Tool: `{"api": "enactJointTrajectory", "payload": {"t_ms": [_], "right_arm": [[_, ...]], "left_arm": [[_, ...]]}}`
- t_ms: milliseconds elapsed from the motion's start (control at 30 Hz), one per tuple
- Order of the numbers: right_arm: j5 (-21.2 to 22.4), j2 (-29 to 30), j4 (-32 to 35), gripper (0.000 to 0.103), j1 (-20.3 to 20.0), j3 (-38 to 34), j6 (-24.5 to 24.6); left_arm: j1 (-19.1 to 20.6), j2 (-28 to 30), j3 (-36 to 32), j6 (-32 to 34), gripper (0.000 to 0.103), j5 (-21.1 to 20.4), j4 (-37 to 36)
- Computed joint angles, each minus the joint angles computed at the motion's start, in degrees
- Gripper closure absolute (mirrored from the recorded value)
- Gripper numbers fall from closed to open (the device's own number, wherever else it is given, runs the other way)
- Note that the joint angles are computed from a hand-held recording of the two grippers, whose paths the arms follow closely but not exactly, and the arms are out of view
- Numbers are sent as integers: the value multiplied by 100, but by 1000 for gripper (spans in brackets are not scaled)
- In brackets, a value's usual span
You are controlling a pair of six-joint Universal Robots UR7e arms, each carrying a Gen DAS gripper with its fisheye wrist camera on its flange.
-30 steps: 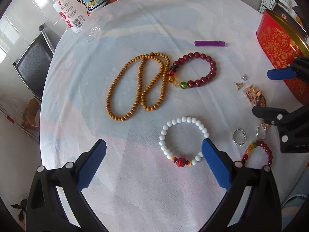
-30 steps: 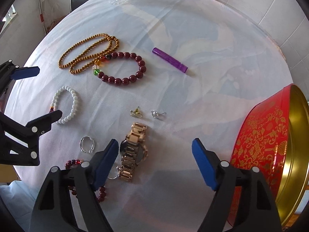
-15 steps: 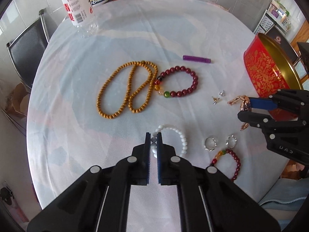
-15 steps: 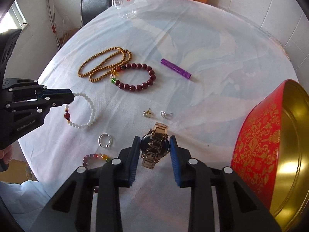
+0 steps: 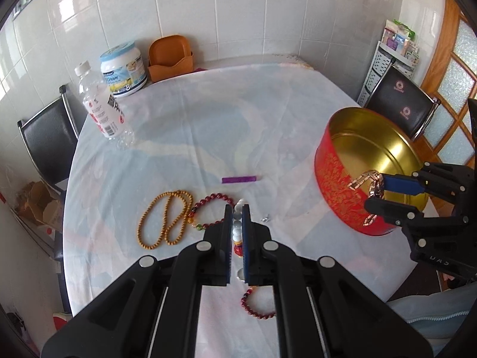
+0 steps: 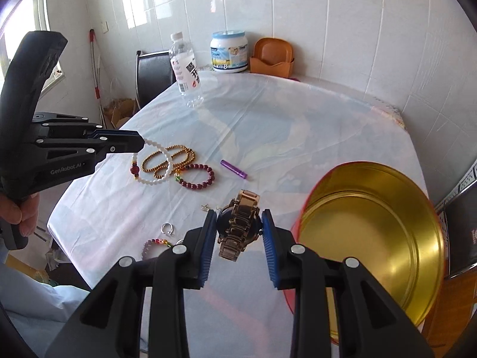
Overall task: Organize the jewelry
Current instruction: 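Carry both items over the red tin and open both tools to drop them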
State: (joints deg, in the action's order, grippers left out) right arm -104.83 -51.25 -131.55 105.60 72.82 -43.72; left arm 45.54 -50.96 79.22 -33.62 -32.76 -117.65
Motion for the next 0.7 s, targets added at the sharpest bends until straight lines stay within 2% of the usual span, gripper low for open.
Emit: {"api": "enactJointTrajectory", "payload": {"t_ms": [167, 367, 567, 700], "right_arm": [[-40, -369, -205, 71, -238, 59, -100], [-165, -608, -405, 71, -549, -71, -86], [-224, -337, -578, 71, -748, -578, 207], [-419, -53, -238, 71, -842, -1092, 501]], "left_arm": [[-136, 484, -453, 247, 97, -52, -201], [-206, 1156, -1215, 961, 97, -303, -516], [-86, 1907, -2392, 1950, 97, -619, -423], [90, 2535, -3494, 2584, 97, -1006, -250]]}}
